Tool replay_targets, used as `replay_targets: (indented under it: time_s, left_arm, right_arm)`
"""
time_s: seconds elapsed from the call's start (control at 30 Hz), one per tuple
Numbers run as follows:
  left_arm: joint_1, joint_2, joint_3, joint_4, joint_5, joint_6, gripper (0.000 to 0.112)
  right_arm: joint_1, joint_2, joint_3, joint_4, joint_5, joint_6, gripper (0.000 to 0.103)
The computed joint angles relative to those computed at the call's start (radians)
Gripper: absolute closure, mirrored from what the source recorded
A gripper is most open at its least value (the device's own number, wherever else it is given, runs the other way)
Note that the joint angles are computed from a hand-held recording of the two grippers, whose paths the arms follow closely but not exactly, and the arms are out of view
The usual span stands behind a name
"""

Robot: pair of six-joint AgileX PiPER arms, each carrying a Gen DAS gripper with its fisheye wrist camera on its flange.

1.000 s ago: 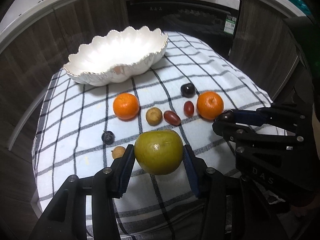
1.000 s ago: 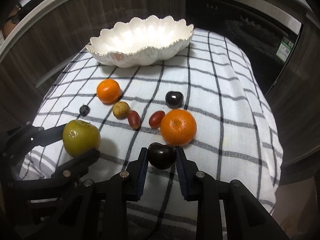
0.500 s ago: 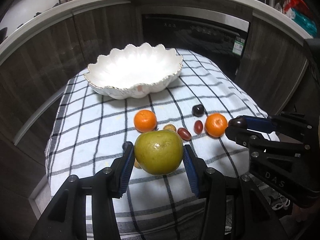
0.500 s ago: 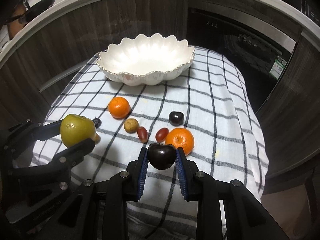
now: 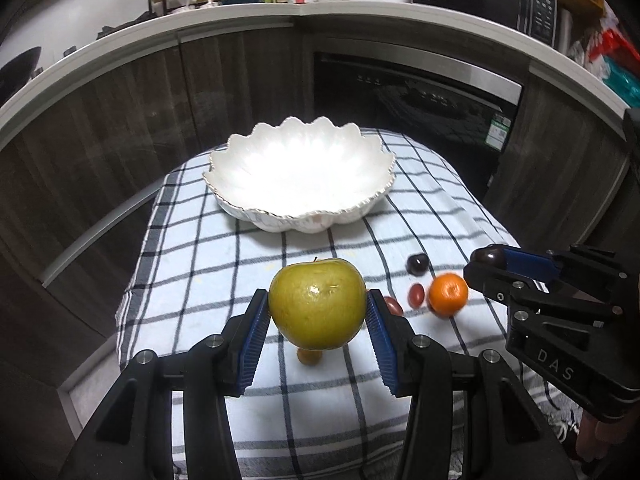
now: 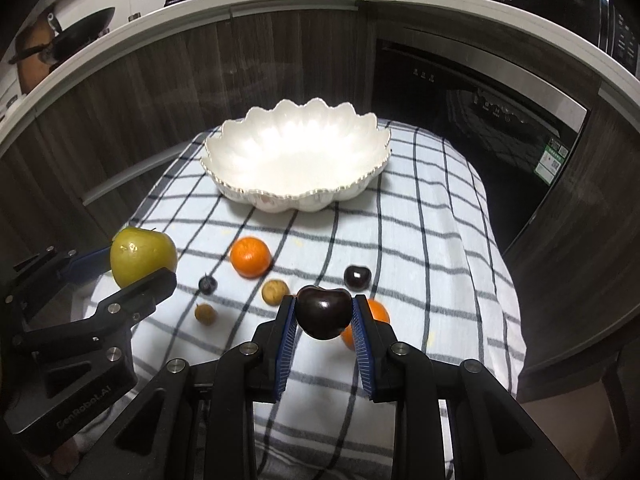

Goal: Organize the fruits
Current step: 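Close the left tool on the apple while the right tool grasps the cherry, then carry the apple with the left tool while the right tool carries the cherry over the bowl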

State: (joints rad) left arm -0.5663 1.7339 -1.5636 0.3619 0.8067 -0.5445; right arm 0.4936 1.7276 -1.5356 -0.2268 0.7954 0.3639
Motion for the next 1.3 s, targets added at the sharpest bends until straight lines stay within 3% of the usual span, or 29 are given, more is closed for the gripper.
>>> replay_targets:
  time_s: [0.73, 1.07, 1.3]
  left_arm:
    - [0.098, 0.181, -0.34, -0.033, 0.122, 0.042, 0.064]
    - [0.144, 0.305, -0.565, -0.064, 0.2, 0.107, 0.064]
    - [0.164, 0.437, -0.802, -0.08, 0.293, 0.163, 0.064]
  right_arm:
    - [-0.017, 0.181, -0.347, -0.014, 0.072, -0.003, 0.074]
    - [-0.036, 0.316, -0.595, -0.001, 0.152, -0.036, 0.074]
    - [-0.054, 0.455, -0.837, 0.011, 0.248, -0.061, 0.074]
